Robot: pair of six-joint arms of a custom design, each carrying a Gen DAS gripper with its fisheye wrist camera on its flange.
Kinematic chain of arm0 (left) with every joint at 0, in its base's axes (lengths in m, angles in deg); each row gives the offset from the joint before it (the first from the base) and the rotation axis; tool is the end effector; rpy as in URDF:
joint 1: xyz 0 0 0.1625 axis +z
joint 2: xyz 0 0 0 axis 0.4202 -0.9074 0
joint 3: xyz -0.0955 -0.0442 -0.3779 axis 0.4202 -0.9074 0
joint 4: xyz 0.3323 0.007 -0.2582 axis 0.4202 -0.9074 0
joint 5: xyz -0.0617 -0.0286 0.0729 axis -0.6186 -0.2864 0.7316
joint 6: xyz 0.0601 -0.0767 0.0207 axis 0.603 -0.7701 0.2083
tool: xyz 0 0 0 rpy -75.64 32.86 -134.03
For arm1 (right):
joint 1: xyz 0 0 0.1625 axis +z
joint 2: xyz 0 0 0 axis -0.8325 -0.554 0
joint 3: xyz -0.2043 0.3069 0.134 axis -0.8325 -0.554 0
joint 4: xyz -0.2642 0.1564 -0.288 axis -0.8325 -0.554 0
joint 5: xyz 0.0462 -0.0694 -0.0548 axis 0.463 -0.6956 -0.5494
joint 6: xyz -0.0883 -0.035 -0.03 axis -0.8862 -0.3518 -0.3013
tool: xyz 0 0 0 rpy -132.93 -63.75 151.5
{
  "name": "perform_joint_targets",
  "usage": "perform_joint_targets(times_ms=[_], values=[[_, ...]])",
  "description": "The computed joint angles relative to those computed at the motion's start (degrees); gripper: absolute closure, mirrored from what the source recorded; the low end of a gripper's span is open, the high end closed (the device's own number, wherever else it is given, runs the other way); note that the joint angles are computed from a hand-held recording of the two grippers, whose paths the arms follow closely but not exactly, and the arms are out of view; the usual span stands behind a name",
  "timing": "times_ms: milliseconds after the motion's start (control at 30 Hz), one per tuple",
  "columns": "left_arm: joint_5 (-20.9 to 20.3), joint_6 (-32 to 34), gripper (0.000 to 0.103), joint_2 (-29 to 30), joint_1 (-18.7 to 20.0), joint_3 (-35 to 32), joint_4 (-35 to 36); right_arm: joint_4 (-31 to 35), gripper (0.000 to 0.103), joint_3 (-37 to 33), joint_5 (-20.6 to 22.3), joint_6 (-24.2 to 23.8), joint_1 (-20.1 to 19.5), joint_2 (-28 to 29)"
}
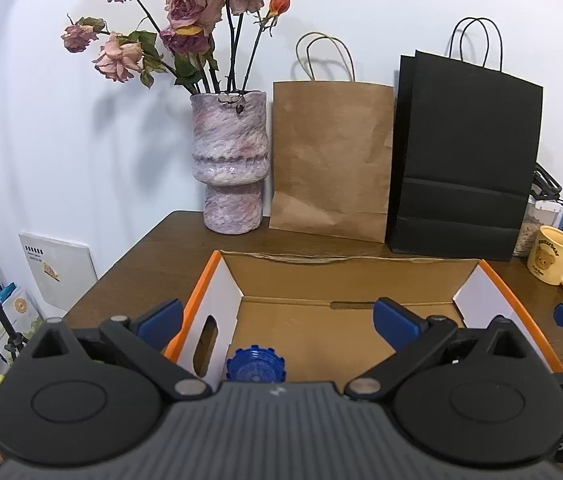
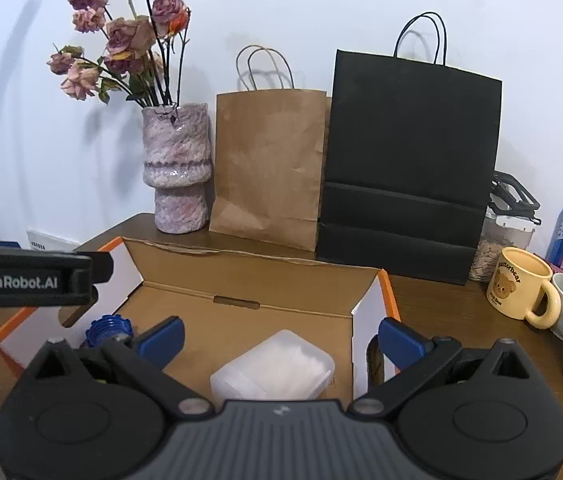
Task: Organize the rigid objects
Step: 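Lower and release the white box and blue cap into the cardboard box, then withdraw both grippers from the box back toward the remaining objects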
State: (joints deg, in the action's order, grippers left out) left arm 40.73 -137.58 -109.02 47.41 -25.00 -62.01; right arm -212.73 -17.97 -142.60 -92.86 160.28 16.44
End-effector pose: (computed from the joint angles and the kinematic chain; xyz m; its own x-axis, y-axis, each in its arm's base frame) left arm -0.0523 -0.7715 0.2183 -0.7077 0.0935 -0.7003 0.6547 0.4595 -0.6002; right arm 0.2696 -0.7494 -0.0341 -0.6894 -0.0192 0.7241 -0.6514 0.4536 -0.6082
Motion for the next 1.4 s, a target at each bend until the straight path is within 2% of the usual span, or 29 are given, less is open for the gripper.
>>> perform_joint_targets(times_ms=[600, 1033, 1400], values=[[0.5, -2.0, 0.0, -12.6, -0.5, 19.5, -6.0, -11.2, 0.0, 16.6, -0.1, -1.0, 1.9, -6.4], [-0.3, -2.7, 0.0, -18.9, -0.5, 29.3, -7.9, -15.9, 0.0, 25.5, -1.0, 0.1, 3.2, -8.5], [-0.7, -3.4, 0.0, -21.6, 0.5, 34.3, -7.4, -18.2, 0.0, 30.8, -2.2, 0.7, 3.6, -9.3]])
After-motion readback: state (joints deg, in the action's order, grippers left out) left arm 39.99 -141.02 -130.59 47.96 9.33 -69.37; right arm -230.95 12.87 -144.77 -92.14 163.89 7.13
